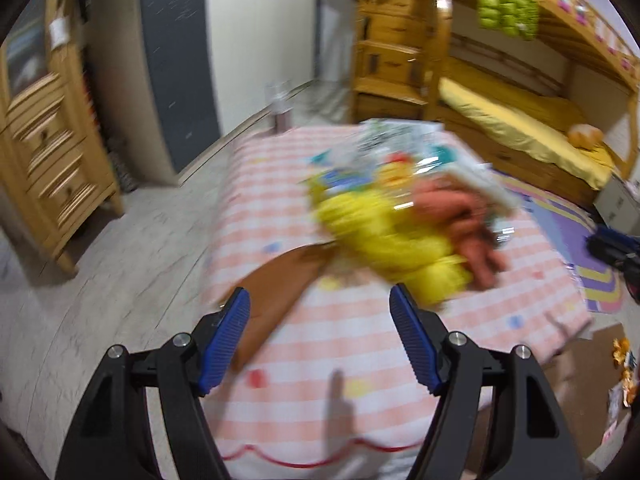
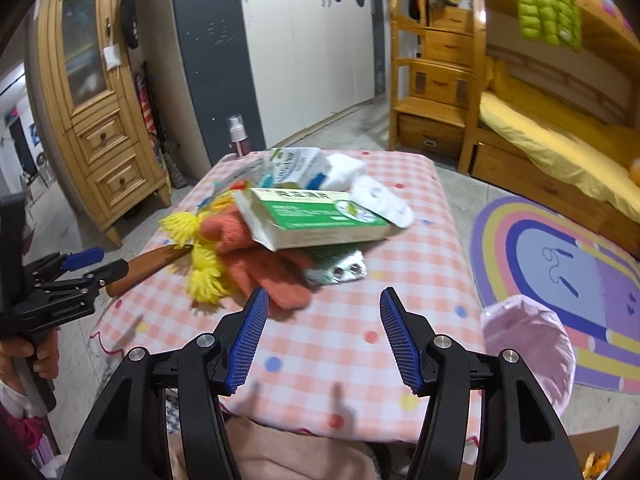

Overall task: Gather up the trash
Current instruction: 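Return the right tool to the table and lower the left tool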

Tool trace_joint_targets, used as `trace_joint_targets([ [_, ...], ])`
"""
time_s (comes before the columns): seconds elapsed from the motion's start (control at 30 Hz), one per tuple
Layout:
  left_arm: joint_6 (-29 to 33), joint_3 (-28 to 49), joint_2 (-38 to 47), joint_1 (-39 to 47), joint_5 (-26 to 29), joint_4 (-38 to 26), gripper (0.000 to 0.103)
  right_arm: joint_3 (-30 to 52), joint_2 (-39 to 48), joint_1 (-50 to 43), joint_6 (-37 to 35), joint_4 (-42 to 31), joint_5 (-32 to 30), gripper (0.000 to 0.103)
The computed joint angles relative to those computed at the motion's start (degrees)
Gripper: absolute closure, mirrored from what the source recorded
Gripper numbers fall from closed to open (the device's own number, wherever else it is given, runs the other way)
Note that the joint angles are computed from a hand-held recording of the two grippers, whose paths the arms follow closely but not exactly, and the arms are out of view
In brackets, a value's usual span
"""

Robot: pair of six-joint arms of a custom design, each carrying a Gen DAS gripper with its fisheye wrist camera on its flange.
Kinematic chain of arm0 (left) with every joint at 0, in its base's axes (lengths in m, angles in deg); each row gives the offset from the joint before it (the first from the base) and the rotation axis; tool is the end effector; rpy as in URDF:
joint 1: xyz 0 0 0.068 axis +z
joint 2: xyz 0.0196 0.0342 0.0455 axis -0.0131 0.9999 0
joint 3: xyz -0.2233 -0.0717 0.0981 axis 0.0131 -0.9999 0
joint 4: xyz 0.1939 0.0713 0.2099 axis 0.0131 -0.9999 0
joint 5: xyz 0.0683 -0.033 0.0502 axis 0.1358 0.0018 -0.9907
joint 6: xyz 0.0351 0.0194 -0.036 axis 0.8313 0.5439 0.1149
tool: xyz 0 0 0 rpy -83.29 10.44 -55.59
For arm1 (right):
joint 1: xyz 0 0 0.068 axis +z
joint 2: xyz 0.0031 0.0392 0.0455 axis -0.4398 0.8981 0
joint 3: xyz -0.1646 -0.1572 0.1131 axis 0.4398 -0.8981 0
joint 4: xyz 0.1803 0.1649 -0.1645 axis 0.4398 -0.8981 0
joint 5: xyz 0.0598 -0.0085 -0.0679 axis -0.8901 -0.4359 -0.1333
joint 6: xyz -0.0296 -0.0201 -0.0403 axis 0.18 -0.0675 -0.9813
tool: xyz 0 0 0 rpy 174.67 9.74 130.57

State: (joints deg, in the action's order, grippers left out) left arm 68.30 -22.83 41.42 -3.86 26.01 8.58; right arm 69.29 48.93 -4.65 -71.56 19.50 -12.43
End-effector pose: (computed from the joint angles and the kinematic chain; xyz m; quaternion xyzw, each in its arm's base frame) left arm 0.2638 -0.0105 0.1700 -0.0511 0.9306 0.0185 0.3619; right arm 0.2974 0.1196 0.2048 -0.1621 0.9002 0.1194 0.3861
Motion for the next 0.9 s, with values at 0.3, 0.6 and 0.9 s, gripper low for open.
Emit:
trace_joint_targets([
  [0.3,2.58,1.60,10.68,6.18,6.06,1.45,0.051,2.14,1.54,1.66,1.01,-1.34,2.42,0.044],
  [0.6,1.48,2.32,9.42,-0.17,7.12,1.80,0.051,1.87,1.37,1.73,1.27,-1.23,2.71,0.041],
  [0.9,0.03,4.28,9.85,2.31,3.62,2.65,0.023,0.61,2.02,0.31,0.26,0.62,0.71,0.037],
])
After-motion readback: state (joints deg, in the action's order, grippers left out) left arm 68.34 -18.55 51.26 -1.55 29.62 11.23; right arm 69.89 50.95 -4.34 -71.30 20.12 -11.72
